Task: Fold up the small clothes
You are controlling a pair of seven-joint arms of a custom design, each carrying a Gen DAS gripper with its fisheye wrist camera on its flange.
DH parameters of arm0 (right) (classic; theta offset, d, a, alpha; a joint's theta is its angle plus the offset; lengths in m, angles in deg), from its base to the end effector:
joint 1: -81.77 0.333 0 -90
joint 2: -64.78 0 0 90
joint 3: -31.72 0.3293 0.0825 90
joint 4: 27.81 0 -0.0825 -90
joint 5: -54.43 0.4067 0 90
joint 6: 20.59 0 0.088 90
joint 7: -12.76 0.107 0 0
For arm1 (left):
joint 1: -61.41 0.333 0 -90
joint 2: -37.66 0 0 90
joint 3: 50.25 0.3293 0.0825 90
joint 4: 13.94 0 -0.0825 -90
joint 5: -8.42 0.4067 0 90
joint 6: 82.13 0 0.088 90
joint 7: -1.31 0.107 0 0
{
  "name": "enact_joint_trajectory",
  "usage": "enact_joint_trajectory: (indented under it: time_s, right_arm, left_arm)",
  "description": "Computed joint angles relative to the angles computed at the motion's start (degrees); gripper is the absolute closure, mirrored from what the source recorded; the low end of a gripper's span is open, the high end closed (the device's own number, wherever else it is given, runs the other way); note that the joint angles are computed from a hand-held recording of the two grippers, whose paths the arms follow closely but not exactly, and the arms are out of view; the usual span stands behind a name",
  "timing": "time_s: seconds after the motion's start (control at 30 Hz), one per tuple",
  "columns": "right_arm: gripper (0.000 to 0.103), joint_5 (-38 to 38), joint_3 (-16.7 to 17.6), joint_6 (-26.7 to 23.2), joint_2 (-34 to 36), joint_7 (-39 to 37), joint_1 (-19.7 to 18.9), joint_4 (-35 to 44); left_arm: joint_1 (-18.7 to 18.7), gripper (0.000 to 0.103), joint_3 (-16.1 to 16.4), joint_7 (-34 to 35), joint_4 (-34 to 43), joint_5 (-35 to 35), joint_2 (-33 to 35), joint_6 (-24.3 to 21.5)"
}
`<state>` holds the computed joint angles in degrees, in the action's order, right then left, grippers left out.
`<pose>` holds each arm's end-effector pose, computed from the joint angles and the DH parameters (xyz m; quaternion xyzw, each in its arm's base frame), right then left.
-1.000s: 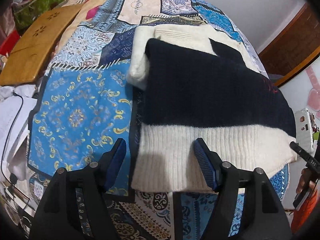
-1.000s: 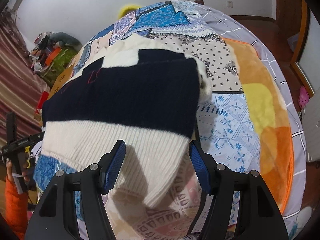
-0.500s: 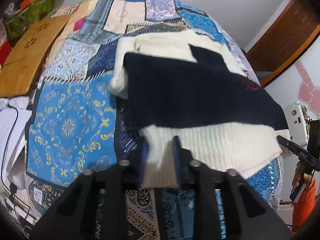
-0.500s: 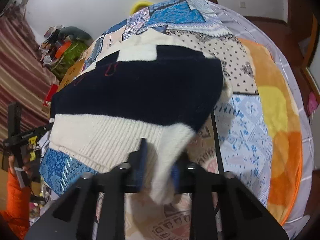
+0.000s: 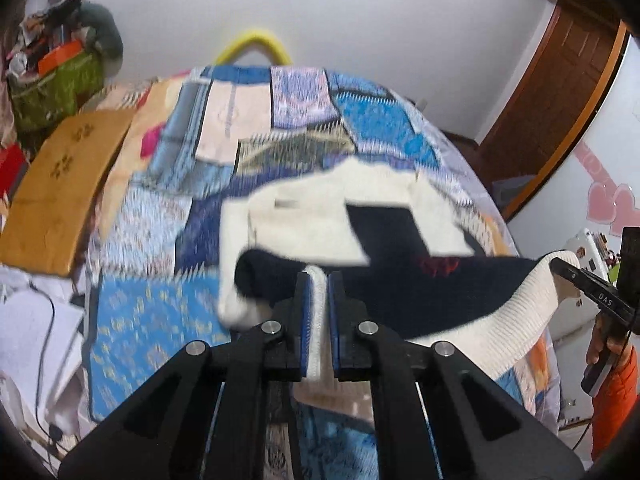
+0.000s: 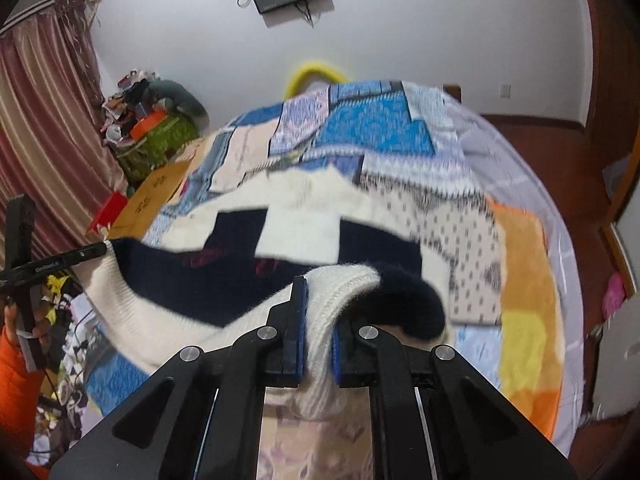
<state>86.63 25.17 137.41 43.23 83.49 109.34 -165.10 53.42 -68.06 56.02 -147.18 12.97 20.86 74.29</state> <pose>0.4698 0.1517 0.5393 -0.7238 0.5626 -0.0865 0.3900 0.4654 -0.2406 0.5313 -0.6924 0.6359 -0.3050 0.1518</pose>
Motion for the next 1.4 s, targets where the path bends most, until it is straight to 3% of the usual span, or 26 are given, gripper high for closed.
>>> enact_joint_trajectory:
  time_s: [0.23,0.43,0.6,0.77,0.83,0.93,1.0,1.1,1.27,1.4]
  right_arm:
    - [0.095,-0.88,0.78,1.31,6.84,0.59,-2.45,6.77]
    - [0.095,-1.69,3.06,0.18,12.89,3.19,-6.43,12.0]
    - [0.095,-3.64,5.62,-1.8,17.29,5.13,-9.62,15.35]
    - [0.094,-4.86,7.63,-3.54,20.67,6.57,-11.91,17.15]
    - [0.095,-5.18,8.18,-4.5,21.85,7.24,-12.69,17.6]
    - [0.094,-4.73,8.84,-5.91,22.94,7.83,-13.76,17.81]
    - [0.094,-4.36,9.21,-6.18,22.78,7.54,-14.21,17.27]
    - [0.092,-5.19,9.33,-6.71,22.05,7.57,-14.53,16.67]
    - [0.069,-6.23,8.69,-7.11,19.82,8.81,-14.85,15.57]
    - [0.064,-5.3,7.75,-5.82,17.3,8.56,-14.63,13.86]
  left_arm:
    - [3.18,0.102,-0.63,-5.43,8.35,9.85,7.06,-1.24]
    - [2.72,0.103,2.79,-8.93,11.93,13.43,11.69,-1.04]
    - [1.03,0.103,5.25,-5.86,13.54,11.81,14.9,-3.19]
    - [-0.35,0.1,5.66,-4.91,12.24,14.38,14.92,-5.29]
    - [-0.72,0.092,5.78,-3.76,11.94,13.67,14.92,-6.7]
    - [-0.86,0.066,6.07,-2.88,10.63,11.65,14.16,-6.49]
    - [-0.47,0.05,5.82,-5.95,9.34,13.91,12.85,-6.25]
    - [0.03,0.044,5.43,-7.3,7.82,14.57,10.89,-5.89]
    - [0.7,0.034,4.11,-6.81,6.18,14.36,7.83,-6.79]
    - [0.76,0.022,2.68,-6.13,5.28,15.27,6.09,-8.19]
